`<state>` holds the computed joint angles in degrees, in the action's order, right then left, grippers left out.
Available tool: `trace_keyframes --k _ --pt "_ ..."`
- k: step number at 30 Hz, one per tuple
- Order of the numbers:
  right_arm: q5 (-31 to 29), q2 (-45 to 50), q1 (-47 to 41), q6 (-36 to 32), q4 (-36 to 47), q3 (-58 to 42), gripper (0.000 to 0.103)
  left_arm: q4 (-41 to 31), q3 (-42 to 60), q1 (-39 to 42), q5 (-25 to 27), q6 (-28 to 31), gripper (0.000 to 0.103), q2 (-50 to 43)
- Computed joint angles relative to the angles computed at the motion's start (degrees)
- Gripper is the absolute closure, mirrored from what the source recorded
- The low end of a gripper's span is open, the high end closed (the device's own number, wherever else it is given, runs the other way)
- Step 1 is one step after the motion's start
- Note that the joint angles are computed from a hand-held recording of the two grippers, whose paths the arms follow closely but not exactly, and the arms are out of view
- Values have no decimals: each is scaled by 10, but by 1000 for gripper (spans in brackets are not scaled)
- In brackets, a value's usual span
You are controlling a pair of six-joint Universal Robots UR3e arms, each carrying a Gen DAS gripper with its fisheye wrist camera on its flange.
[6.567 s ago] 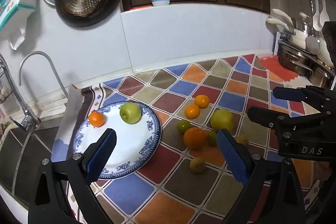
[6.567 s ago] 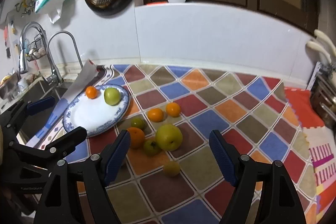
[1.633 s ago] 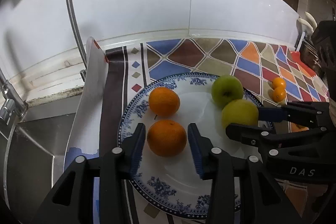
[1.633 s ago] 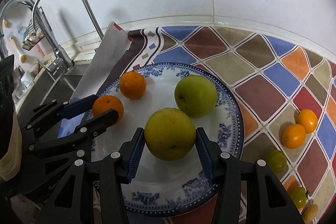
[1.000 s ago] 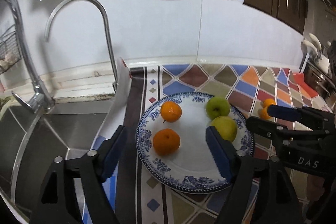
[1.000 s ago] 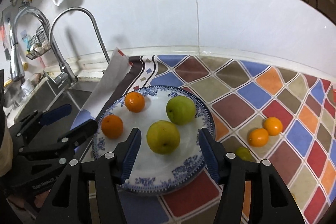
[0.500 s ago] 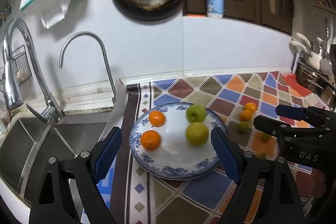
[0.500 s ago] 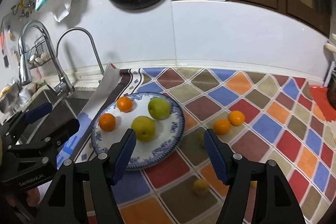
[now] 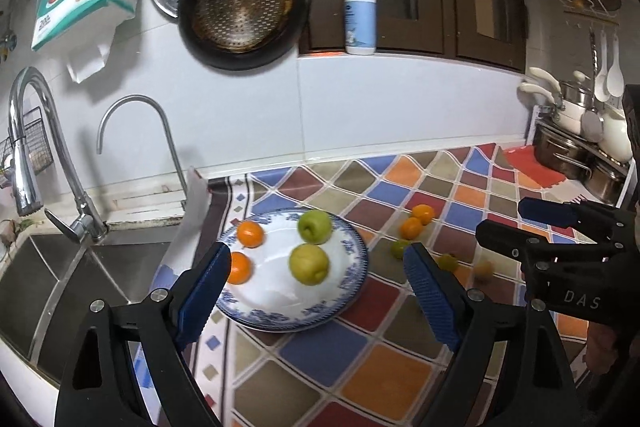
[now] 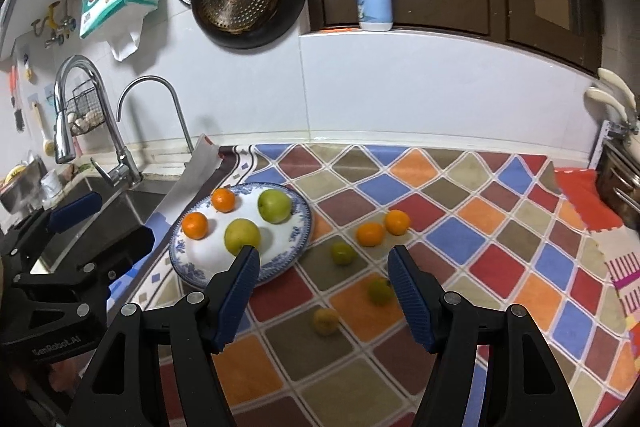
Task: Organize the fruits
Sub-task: 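Lift both open grippers away from the plate toward the small fruits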
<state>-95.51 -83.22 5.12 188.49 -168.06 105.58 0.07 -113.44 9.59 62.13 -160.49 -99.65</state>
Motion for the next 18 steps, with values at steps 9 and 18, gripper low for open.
trace_keyframes --k 9,18 --pt "44 -79 -65 -49 -15 96 36 31 -16 -66 56 -31 15 -3" --pt "105 -110 -138 -113 -23 152 36 41 -1 -135 122 -51 15 -48"
